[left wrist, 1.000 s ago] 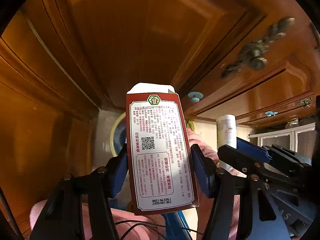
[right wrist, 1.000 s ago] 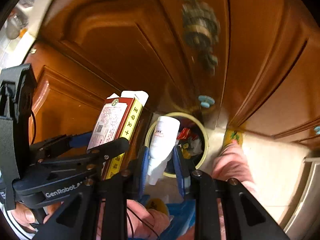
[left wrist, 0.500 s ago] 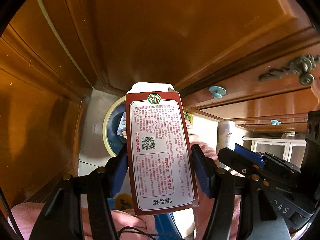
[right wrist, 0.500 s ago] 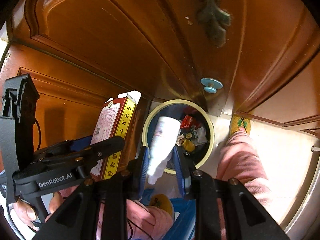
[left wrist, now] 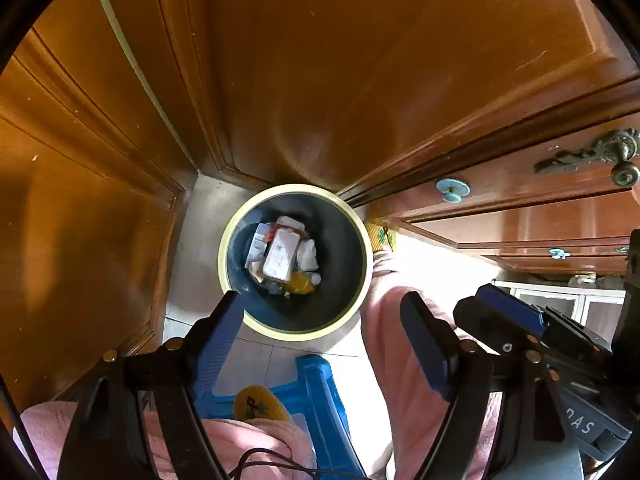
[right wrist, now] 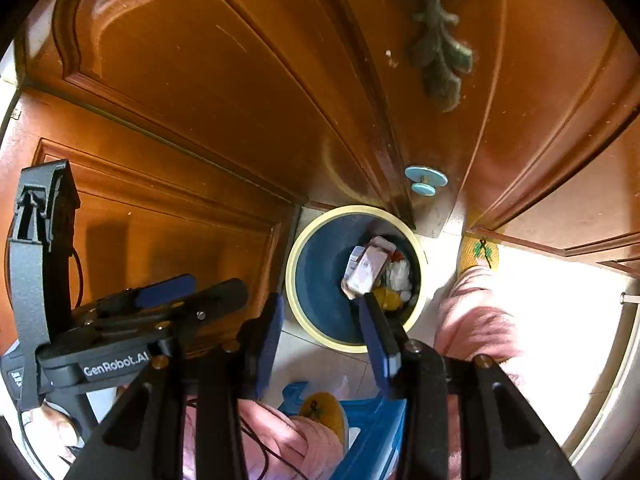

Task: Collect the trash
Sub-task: 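Raise both open tools back toward the counter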

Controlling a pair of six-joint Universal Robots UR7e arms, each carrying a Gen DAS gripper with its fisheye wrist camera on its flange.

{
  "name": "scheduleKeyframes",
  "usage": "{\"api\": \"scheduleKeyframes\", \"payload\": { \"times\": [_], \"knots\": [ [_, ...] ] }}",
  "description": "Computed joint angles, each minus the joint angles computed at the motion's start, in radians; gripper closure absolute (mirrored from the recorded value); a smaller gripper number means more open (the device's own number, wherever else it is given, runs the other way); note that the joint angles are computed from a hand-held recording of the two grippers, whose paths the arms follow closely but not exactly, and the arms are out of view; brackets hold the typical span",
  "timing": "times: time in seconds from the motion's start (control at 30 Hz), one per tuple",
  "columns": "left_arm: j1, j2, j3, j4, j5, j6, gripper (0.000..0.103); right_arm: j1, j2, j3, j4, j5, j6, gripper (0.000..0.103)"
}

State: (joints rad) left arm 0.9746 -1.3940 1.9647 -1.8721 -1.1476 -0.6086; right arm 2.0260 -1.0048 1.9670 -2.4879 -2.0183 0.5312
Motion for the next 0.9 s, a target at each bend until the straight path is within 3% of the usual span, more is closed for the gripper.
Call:
{"api": "scheduleKeyframes", "payload": {
  "times": [0.2,0.5,0.9],
  "knots": [
    [-0.034,-0.033,-0.003,-0.024,0.002,0.003,0.024,0.04,-0.034,-0.01,0.01,-0.03,0.001,0.063],
    [-0.157,-0.11,-0.044,-0.082,0.025,0.021,0.024,0.161,-0.079,-0.078,0.041,-0.115,-0.004,0.063],
    [-0.318,-0.159,-0.166,-0.079,0.087,0.058,0.023,0.283,-0.096,-0.231,0.059,-0.203,-0.099,0.063]
  ]
}}
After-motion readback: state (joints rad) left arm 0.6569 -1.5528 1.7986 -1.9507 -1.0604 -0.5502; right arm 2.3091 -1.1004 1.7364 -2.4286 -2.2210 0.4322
